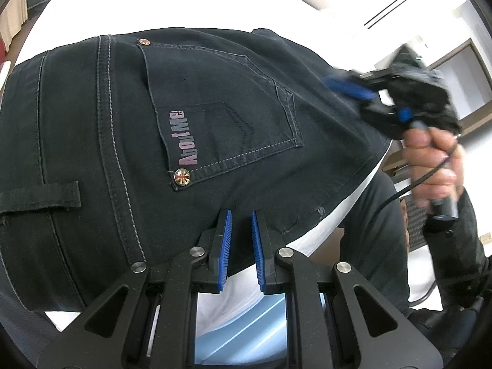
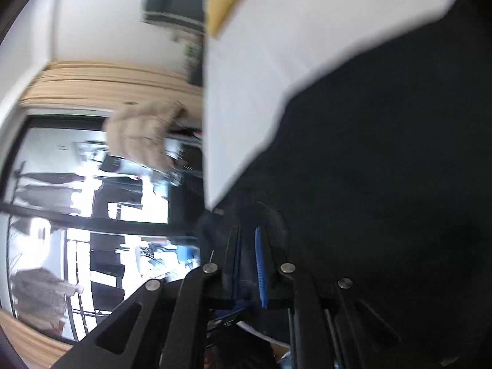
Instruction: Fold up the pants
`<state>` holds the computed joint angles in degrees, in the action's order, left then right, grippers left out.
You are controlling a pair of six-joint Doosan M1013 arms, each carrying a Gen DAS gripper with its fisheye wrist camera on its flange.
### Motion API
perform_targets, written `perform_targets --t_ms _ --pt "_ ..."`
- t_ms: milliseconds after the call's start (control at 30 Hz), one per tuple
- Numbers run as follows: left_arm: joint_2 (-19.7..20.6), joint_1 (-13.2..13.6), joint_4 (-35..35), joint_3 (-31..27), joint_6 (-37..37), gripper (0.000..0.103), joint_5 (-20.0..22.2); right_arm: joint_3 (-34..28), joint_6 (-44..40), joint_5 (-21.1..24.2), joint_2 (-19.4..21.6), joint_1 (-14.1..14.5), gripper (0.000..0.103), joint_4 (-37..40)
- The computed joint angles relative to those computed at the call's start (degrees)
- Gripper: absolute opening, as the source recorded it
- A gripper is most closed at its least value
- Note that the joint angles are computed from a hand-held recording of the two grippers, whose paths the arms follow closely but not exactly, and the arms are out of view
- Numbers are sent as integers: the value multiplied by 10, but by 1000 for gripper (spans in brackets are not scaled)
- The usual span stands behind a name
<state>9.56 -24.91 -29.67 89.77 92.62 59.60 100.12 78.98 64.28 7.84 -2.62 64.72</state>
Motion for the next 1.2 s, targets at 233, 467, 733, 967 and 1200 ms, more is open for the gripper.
perform_targets --t_ms 233,467,733,967,1200 --pt "4 8 -17 -3 11 13 9 45 49 -90 -4 -64 0 -23" --pt "8 7 -8 -9 3 13 14 61 77 -186 -26 -183 0 -55" --pt "9 -1 5 -12 -11 14 12 17 345 -310 -37 -261 7 -325" --pt "8 -10 33 -23 -36 14 20 43 57 -196 -56 -198 7 -87" --pt "0 -28 61 -67 -40 14 6 38 0 -92 -1 -110 1 -48"
